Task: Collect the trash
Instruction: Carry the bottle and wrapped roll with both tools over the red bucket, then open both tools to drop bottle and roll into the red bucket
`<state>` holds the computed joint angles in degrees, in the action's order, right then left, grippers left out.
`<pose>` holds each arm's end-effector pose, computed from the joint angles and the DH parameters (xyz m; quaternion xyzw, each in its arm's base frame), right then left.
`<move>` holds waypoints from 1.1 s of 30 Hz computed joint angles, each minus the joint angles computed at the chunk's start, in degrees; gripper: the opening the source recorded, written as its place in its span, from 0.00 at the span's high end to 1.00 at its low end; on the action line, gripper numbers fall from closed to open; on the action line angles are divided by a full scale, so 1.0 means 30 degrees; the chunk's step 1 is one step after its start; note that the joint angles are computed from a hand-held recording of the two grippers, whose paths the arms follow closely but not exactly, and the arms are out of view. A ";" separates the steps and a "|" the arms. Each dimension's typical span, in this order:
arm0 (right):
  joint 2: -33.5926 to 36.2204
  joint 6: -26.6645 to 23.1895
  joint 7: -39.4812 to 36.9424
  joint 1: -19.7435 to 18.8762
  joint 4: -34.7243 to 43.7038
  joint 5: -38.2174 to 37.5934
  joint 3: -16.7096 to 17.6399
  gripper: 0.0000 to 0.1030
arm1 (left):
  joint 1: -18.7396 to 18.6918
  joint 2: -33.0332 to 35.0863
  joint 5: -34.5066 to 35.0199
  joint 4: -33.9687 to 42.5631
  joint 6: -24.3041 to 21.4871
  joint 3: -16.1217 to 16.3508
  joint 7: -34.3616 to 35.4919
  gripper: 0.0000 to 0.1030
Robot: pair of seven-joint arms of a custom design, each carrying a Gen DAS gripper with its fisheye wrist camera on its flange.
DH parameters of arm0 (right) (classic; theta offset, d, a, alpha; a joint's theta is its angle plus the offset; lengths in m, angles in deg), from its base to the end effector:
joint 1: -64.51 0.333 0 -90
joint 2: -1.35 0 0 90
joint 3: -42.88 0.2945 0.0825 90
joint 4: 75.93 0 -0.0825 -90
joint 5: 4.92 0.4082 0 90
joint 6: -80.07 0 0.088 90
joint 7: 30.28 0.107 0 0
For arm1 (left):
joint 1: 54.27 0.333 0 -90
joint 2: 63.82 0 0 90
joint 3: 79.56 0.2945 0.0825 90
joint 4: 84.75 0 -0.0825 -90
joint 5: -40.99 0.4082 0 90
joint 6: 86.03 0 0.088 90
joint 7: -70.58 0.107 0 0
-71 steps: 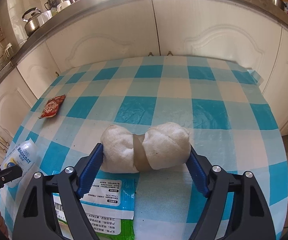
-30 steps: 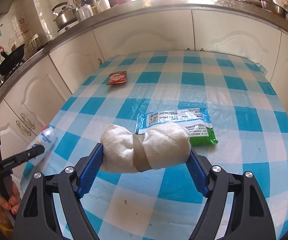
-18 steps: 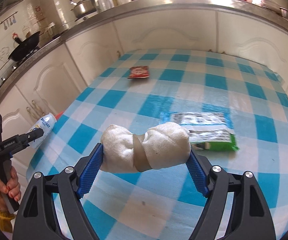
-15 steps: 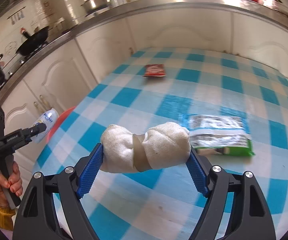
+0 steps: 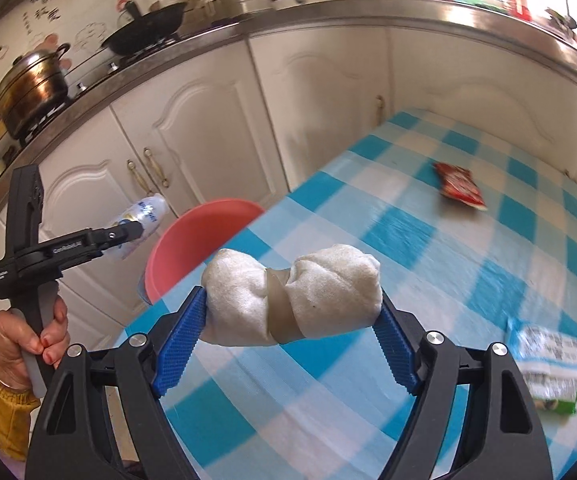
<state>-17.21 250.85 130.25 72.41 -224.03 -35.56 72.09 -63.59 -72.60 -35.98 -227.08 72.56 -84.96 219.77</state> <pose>0.3672 0.3200 0.3872 -0.6428 0.6753 -0.1523 0.3280 0.4860 -0.0839 0.3317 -0.6178 0.6867 -0.3821 0.0276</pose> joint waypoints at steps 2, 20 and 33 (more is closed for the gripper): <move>0.1255 0.0122 -0.0425 -0.0271 0.1114 -0.0559 0.0016 0.22 | 0.0051 0.0305 -0.0014 0.0245 0.0098 0.0009 -0.0079 0.57; 0.9580 -0.1949 -0.5342 0.3503 0.9422 -0.2239 -0.3393 0.20 | 0.1628 0.3907 0.2227 0.2665 0.0697 -0.1071 -0.2173 0.58; 1.0701 -0.0836 -0.8115 0.5434 0.9663 0.2216 -0.5257 0.11 | 0.2737 0.5408 0.4901 0.3227 0.1325 -0.1976 -0.4662 0.37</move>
<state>14.89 248.35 105.91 88.71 -195.04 -28.91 56.32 -55.38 -56.37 -21.28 -217.39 76.53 -90.88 205.78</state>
